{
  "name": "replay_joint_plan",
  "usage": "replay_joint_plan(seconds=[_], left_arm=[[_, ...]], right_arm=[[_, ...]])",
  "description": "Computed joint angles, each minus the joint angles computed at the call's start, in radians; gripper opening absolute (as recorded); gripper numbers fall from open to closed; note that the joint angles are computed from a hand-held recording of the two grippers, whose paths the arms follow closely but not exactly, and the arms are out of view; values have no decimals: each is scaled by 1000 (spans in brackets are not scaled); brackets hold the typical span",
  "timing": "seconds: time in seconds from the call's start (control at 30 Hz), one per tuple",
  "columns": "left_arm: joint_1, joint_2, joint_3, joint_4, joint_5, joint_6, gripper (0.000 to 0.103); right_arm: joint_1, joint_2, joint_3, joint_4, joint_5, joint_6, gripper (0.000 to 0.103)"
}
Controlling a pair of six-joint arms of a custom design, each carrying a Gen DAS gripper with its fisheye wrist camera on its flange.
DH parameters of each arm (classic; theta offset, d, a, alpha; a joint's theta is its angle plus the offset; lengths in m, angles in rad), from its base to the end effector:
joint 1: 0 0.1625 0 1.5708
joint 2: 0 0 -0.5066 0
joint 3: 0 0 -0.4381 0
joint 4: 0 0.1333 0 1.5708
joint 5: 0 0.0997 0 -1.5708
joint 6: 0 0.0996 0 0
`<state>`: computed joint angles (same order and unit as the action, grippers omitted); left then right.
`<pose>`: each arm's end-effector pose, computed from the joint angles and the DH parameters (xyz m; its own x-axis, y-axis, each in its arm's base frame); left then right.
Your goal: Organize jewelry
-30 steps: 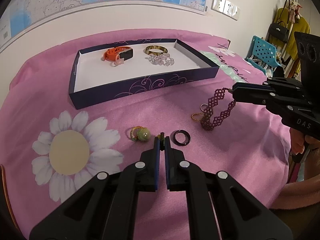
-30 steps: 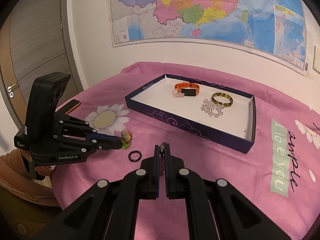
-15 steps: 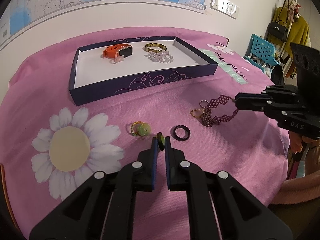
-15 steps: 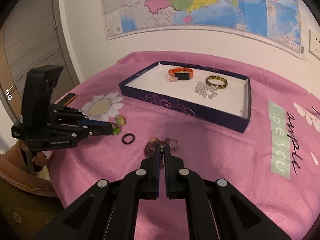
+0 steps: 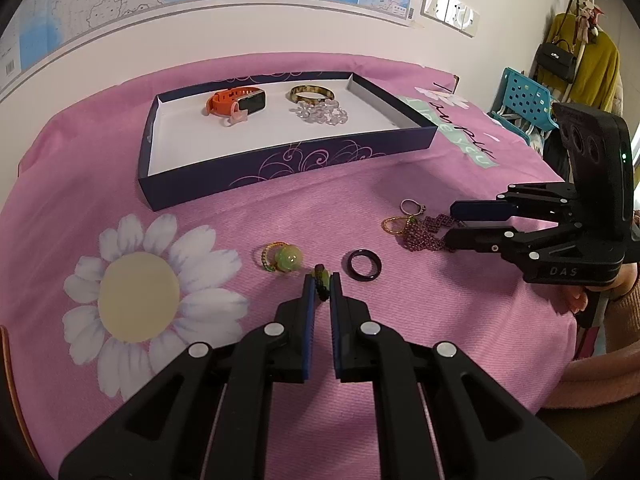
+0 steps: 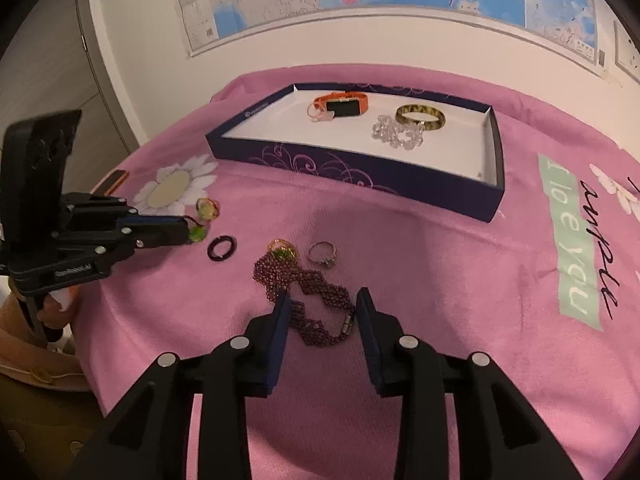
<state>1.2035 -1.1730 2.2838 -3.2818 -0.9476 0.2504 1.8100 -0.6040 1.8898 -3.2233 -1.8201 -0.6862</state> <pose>-0.0076 -0.5528 0.2266 -0.7755 0.1753 -0.6066 0.5042 0.7501 -0.4279 0.2639 -0.6230 -0.0246 -0.6045 -0.6858 0.4054 -0.7809 0.6106 -0.1314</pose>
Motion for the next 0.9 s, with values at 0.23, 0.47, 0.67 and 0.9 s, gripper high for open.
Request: replay_joint_plan(seconds=[0.23, 0.47, 0.67, 0.9], left_arm=[[0, 0, 0, -1, 0, 0, 6], [0, -1, 4, -7, -3, 8, 6], [-4, -8, 14, -28, -5, 12, 21], [-40, -13, 43, -109, -25, 93, 31]], right_arm=[[3, 2, 2, -8, 7, -29, 5], [10, -9, 23, -42, 37, -50, 3], [17, -21, 35, -61, 63, -59, 1], [11, -20, 31, -51, 66, -43, 1]])
